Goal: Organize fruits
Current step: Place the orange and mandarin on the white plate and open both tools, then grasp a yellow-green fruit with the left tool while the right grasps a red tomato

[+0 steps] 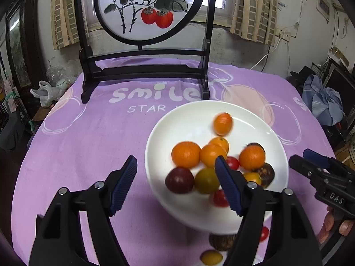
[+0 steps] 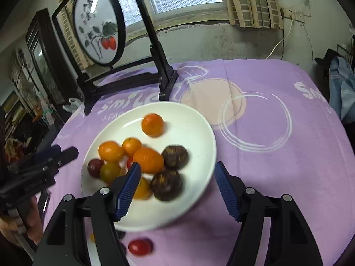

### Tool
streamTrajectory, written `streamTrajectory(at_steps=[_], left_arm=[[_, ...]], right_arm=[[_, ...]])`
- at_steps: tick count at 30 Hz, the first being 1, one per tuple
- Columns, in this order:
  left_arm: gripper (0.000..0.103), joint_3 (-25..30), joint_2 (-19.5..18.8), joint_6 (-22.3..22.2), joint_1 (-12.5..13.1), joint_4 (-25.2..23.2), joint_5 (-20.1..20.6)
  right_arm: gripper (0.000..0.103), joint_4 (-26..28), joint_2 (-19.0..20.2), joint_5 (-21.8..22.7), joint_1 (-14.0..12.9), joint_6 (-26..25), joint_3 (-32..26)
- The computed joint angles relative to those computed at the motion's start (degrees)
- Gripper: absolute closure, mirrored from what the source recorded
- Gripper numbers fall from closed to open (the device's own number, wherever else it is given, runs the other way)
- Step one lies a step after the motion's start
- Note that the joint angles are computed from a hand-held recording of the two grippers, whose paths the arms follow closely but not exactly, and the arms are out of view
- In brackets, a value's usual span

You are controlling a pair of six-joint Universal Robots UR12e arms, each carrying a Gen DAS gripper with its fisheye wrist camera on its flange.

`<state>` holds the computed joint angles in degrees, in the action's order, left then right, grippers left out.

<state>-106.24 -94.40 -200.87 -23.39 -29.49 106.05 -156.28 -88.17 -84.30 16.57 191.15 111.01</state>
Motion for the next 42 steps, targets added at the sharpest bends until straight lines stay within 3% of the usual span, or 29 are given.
streamTrajectory(at_steps=[3, 10, 16, 22, 25, 31, 33, 36, 42], left_arm=[[0.023, -2.19, 1.86, -0.99, -0.54, 0.26, -0.07], [0.022, -6.35, 4.55, -3.31, -1.11, -2.98, -3.54], [0.022, -8.12, 4.61, -1.69, -2.45, -2.01, -2.00], [0.021, -9.05, 4.50, -0.60, -1.91, -0.59, -2.45], [0.021, -9.51, 4.90, 0.05, -1.41, -0.50, -2.96], [0.019, -9.82, 5.42, -1.26, 0.25, -1.48, -5.49], [0.019, -9.81, 5.41, -1.44, 0.57, -1.81, -5.93], [0.019, -9.80, 5.35, -1.16, 0.69, -2.25, -6.21], [0.018, -9.97, 5.35, 0.93, 0.04, -1.58, -6.66]], right_arm=[[0.033, 0.96, -2.01, -4.07, 1.52, -3.37, 1.83], [0.033, 3.85, -4.52, -5.76, 4.15, -6.00, 5.03], [0.033, 4.80, -4.50, -7.45, 6.73, -8.26, 5.80], [0.035, 8.22, -3.37, -10.81, 8.63, -8.77, 5.31], [0.045, 9.04, -2.47, -11.28, 9.00, -8.63, 4.88], [0.054, 6.94, -0.83, -10.08, 9.05, -7.88, 4.11], [0.074, 6.65, -0.40, -8.57, 8.72, -8.15, 3.70], [0.074, 5.84, 0.03, -9.09, 9.14, -8.31, 3.41], [0.074, 5.36, -2.41, -6.40, 7.43, -5.53, 5.17]])
